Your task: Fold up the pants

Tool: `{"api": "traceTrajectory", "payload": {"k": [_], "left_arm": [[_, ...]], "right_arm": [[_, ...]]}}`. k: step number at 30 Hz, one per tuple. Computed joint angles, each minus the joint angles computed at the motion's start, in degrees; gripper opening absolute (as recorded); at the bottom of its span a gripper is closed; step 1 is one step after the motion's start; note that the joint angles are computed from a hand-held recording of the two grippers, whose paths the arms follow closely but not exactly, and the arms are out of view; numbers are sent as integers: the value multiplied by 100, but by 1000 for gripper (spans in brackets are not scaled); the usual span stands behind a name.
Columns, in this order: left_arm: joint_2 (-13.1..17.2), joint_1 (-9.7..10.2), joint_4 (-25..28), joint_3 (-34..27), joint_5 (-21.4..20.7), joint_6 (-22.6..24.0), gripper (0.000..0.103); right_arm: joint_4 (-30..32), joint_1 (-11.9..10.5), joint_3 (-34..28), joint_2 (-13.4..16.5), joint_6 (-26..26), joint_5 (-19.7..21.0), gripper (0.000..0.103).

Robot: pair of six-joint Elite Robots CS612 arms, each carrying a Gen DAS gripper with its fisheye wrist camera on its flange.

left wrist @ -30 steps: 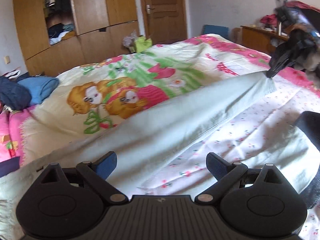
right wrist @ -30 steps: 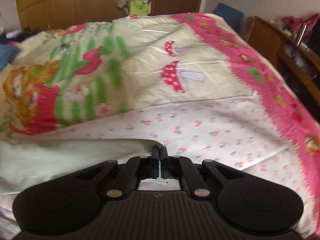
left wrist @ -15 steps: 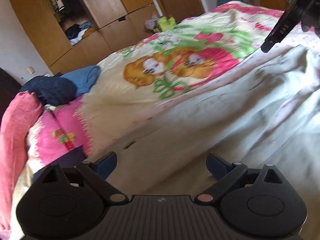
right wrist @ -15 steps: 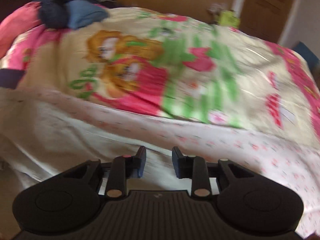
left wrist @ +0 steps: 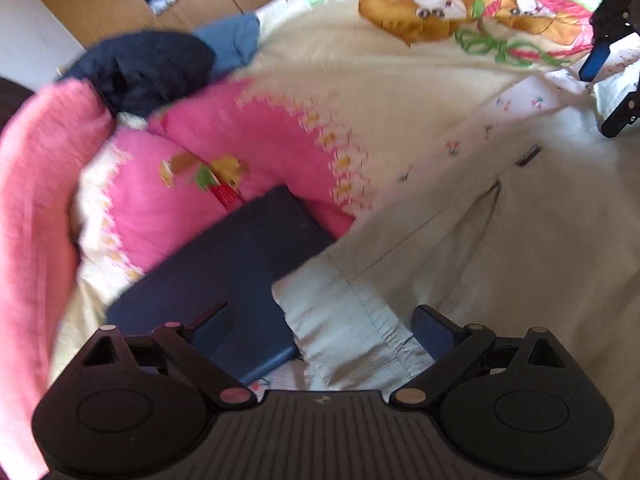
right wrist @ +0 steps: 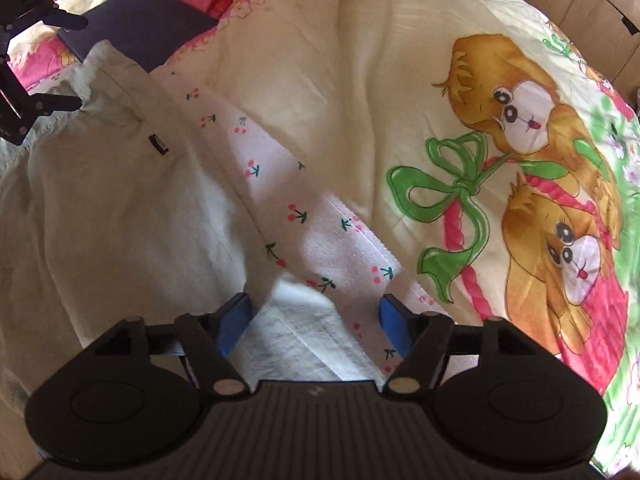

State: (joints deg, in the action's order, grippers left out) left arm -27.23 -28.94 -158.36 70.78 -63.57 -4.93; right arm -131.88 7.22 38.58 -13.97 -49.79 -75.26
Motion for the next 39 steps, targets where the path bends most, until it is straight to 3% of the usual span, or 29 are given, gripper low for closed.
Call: {"api": "traceTrajectory", "payload": {"k": [2,6,11,15,20,26,29,32,36,37,39], "left_arm": [[44,44,-10,-21,-220,-217,98],[54,58,-322,62,-386,-592,71],[11,-7,-470,144,-159,-793,52],[-50,-90,-536,194,125,-766,40],[-410,-210,-1327,759,426,-902,39],[-1092,-502,-2896,2096,719,-1453,38],[-1408,-788,-3183,2775,1123,-1791,37],[-1631,-1055,-3121,3283,1445,-2190,37],[-1675,-1287,-2964,3662,1839,-2740,37],[-1672,-1335,-2993,3757,1856,-2871,37],[-1645,-1453,-3074,3877,2027,-3048,37]], "right_arm": [[-181,-23,124,-23,21,130,71],[-538,-72,395,-93,260,307,66],[-1461,-35,1126,-437,365,161,42],[-1652,-46,1425,-675,528,126,5],[-2439,-159,2215,-1189,594,597,3],[-3592,-438,3736,-2004,633,1576,2],[-3969,-603,4576,-2389,485,1932,2],[-4008,-745,5282,-2648,405,2157,2],[-4283,-735,5931,-2687,391,1955,2],[-4373,-699,6066,-2684,255,1804,2],[-5187,-543,6391,-2612,-234,1142,3]]}}
